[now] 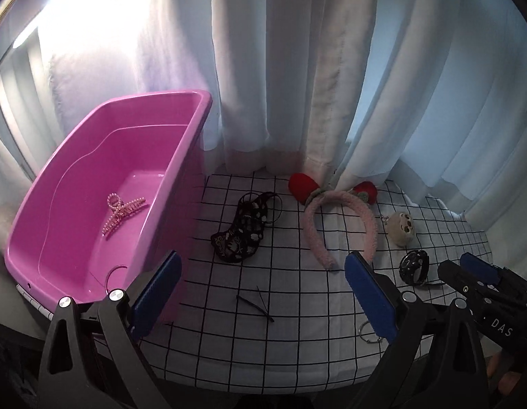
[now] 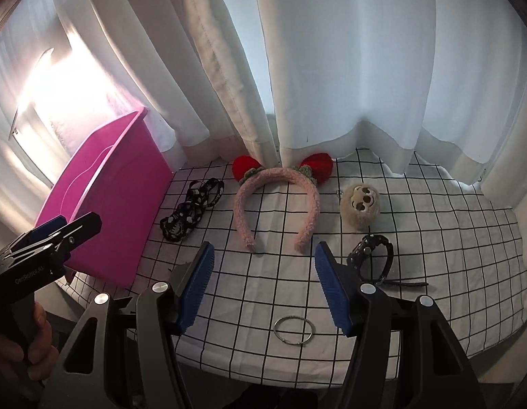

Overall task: Organize jewelry
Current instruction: 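Move left tool toward the black hairpins while right tool approaches the small silver bangle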

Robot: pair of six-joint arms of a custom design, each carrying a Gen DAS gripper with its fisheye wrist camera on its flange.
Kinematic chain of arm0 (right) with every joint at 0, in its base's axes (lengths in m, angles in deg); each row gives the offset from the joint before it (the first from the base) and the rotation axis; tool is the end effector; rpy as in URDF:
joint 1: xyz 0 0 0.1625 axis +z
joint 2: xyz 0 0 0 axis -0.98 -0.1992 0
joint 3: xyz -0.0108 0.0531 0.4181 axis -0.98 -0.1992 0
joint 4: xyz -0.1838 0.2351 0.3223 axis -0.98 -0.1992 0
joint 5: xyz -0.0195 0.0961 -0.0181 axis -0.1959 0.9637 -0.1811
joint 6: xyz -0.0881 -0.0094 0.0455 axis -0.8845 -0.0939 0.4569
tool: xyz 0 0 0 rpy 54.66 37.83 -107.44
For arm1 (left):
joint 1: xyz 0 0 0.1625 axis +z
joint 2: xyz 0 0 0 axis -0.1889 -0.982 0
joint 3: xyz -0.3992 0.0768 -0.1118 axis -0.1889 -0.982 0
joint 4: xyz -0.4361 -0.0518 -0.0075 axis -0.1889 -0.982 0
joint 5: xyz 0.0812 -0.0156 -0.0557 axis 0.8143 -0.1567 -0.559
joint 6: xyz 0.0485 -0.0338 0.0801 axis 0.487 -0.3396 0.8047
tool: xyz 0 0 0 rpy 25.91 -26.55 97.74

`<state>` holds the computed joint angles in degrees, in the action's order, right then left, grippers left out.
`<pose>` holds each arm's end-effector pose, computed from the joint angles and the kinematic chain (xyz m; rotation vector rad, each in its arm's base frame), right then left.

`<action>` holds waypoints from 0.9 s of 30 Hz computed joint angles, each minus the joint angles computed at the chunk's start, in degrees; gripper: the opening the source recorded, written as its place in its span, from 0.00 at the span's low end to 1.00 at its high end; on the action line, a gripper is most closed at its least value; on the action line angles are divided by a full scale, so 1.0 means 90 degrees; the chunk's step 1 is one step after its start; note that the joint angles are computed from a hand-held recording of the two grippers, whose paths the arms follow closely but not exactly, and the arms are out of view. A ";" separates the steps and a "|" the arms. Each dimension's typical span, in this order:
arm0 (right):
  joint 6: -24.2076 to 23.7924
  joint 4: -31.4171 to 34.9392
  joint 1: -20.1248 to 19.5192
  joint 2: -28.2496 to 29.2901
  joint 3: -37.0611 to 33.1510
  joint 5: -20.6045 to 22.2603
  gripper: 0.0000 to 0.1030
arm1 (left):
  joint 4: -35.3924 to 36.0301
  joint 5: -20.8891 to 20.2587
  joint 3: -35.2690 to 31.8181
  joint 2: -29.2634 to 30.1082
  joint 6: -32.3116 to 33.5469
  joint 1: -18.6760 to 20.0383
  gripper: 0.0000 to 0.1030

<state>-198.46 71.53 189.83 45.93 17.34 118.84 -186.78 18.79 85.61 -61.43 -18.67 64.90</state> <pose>0.2996 -0.6296 0.2189 -0.2698 -2.1986 1.0251 -0.3133 -0.7497 0.2360 0.9215 2.4296 -0.5377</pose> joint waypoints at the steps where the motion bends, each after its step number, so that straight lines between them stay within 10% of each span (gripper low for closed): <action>1: 0.0140 -0.0048 -0.0021 -0.0064 0.0197 -0.0005 0.57 | 0.0050 -0.0011 0.0069 -0.0004 -0.0011 0.0017 0.92; 27: 0.1280 -0.0354 -0.0993 0.0270 0.1488 -0.0495 0.57 | 0.0478 0.0140 0.0201 0.0798 -0.0017 0.0728 0.92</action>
